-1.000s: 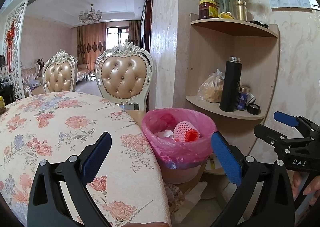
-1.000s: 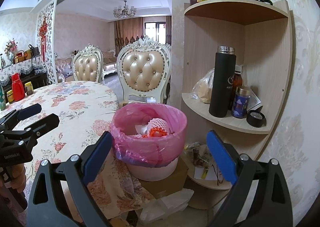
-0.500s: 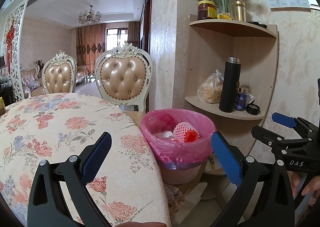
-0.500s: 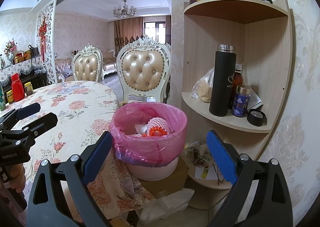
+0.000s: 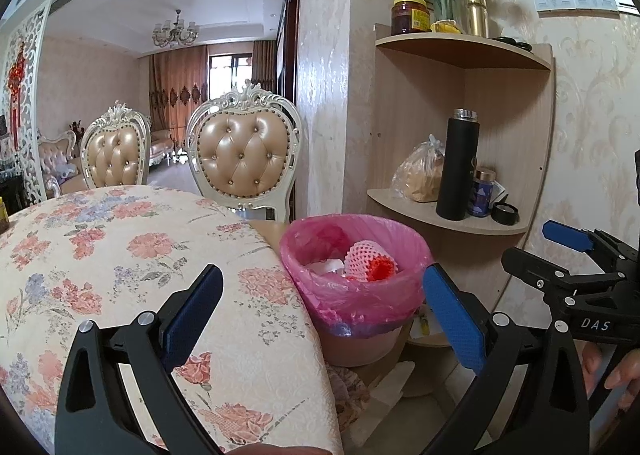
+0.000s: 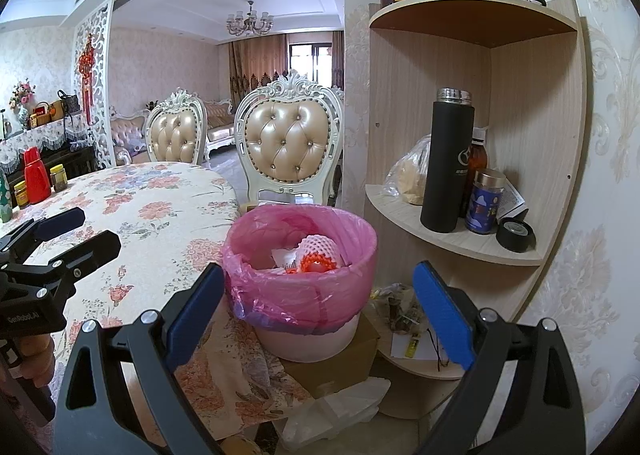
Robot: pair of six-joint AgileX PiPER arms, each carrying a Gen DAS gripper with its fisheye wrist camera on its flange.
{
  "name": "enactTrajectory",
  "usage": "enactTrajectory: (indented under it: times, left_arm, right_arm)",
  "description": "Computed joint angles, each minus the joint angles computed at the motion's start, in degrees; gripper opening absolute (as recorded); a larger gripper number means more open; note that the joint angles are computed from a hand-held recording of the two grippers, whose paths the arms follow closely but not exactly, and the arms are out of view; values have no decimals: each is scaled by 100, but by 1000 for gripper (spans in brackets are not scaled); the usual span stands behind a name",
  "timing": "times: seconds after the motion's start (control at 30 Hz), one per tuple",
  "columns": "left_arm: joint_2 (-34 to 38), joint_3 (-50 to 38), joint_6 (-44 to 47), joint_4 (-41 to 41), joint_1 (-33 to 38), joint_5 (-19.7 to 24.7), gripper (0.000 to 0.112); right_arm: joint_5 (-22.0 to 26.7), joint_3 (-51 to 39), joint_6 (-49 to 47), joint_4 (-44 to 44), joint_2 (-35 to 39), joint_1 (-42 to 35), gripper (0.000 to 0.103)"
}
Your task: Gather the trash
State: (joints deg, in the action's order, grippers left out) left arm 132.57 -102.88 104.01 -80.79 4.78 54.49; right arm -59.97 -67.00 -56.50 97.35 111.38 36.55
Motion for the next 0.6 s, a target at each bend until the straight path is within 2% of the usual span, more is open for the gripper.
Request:
enactTrajectory:
  times: [0.17,0.3,0.6]
  left_arm:
    - [116,-168,-221,116,10,67,97]
    - [24,67,136,-65,-35,-154,97]
    - [191,-292,-355,278,-50,-27,97]
  right_arm:
    - [31,-33,5,-42,55,-15,92]
    - [73,-64,9,-55,107,-24,92]
    - [84,-61,25,-44,110,-21,93]
